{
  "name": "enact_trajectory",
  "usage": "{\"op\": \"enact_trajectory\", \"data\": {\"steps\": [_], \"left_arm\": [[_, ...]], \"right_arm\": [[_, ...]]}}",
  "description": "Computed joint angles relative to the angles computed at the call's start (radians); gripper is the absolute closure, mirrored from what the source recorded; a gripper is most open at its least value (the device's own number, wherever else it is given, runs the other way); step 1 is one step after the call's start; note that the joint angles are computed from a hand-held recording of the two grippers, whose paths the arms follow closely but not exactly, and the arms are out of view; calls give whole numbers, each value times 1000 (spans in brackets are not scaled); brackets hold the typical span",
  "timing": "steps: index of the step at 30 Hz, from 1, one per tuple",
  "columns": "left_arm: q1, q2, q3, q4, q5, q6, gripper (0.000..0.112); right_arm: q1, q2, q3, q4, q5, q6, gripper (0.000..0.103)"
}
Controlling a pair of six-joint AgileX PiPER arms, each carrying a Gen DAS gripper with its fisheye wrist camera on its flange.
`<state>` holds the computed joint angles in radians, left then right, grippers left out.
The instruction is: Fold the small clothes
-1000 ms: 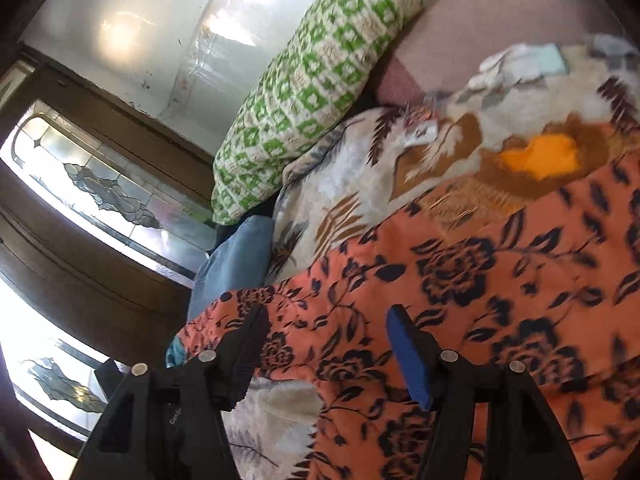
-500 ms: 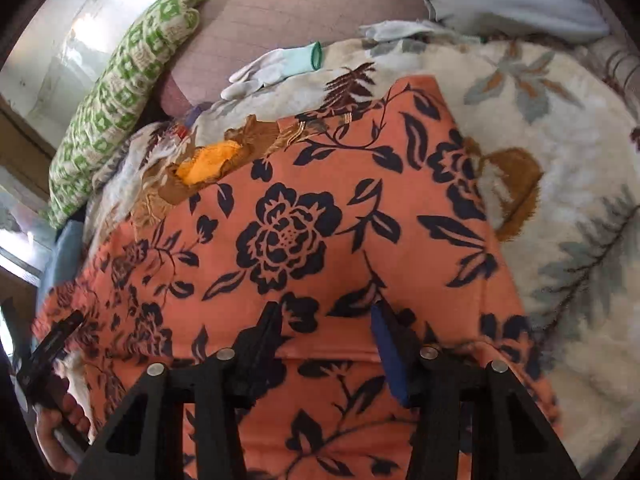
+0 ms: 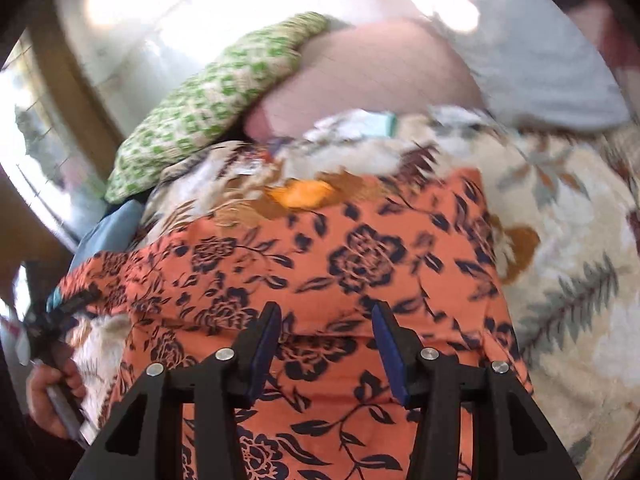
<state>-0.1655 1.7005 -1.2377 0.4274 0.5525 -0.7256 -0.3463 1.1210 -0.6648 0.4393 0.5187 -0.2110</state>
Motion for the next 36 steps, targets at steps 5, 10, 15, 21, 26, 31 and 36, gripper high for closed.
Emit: {"op": "enact_trajectory", "data": {"steps": [5, 10, 15, 21, 26, 31, 36], "left_arm": [[274, -72, 2, -259, 2, 283, 9], [549, 58, -227, -530, 137, 590, 9], [702, 298, -532, -735, 377, 672, 9], [744, 483, -750, -936, 543, 612, 10], [725, 556, -858, -991, 571, 596, 33], [700, 642, -990, -1011, 619, 564, 71], [700, 613, -920, -1053, 552, 601, 100]], "right_arm": [[-9, 20, -11, 64, 36, -57, 51], [-6, -15, -8, 59, 42, -66, 51], [-6, 9, -14, 42, 32, -45, 51], [22, 58, -19, -10, -13, 7, 51], [48, 83, -15, -78, -42, 57, 51], [42, 129, -23, -65, -62, 57, 51], [43, 146, -26, -90, -73, 88, 51]]}}
